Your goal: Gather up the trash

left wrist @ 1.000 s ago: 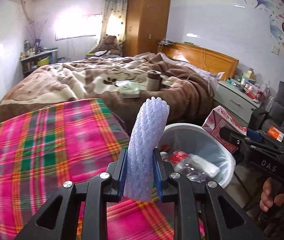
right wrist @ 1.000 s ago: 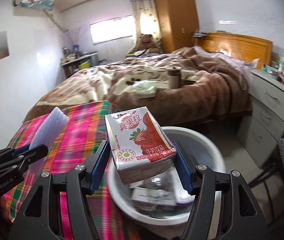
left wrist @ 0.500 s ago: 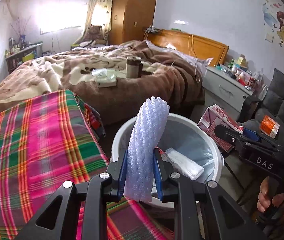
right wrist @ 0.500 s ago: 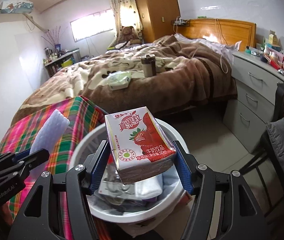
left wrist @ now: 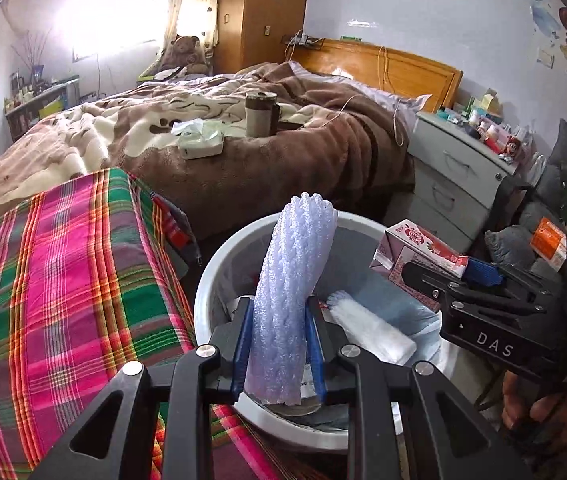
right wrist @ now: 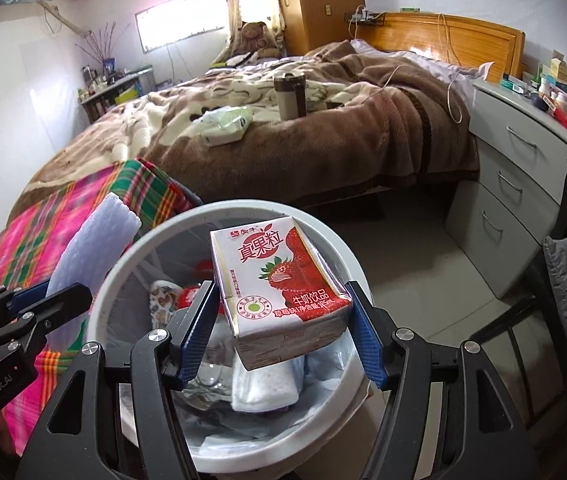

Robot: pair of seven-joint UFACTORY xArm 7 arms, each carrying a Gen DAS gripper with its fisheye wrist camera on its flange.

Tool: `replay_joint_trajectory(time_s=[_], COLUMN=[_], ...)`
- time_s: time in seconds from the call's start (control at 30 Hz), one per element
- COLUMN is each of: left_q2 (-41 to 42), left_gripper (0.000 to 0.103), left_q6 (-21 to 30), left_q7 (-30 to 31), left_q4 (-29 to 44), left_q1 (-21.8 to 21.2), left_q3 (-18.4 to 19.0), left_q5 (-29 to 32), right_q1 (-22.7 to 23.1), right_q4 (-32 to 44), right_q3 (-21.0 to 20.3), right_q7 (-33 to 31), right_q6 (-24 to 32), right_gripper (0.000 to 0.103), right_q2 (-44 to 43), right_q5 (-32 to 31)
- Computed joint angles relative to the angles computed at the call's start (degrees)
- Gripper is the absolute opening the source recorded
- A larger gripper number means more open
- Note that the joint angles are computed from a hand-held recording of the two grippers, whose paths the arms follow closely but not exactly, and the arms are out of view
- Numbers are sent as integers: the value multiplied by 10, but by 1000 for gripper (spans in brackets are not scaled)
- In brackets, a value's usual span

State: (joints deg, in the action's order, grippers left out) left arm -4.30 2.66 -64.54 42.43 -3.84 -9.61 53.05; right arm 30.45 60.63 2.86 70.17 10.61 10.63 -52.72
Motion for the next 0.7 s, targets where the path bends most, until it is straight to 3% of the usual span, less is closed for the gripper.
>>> replay_joint_trajectory(time_s=[0.03, 0.1, 0.17, 0.4, 0.5, 0.7], left_q2=[1, 1, 1, -15, -35, -106], left_gripper=[30, 50, 56, 56, 56, 60], left_q6=[1, 7, -6, -14, -17, -19], left_q7=[-8, -35, -39, -34, -60, -77], left_q4=[1, 4, 0, -15, -26, -75], left_q1=[2, 5, 5, 17, 38, 85], left_q3=[-1, -3, 3, -4, -22, -71], left_q5=[7, 34, 36, 23, 44, 36], right_q1=[-2, -7, -3, 5, 2, -3], right_q4=[-2, -4, -6, -6, -10, -26], right_q3=[3, 8, 3, -6, -2, 11], right_q7=[-7, -24, -24, 18, 33, 145], right_q6=[1, -4, -6, -1, -7, -8], right_gripper=[65, 66, 73, 74, 74, 74], right_q2=[0, 1, 0, -7, -15, -47], right_q5=[9, 29, 33, -4, -18, -124])
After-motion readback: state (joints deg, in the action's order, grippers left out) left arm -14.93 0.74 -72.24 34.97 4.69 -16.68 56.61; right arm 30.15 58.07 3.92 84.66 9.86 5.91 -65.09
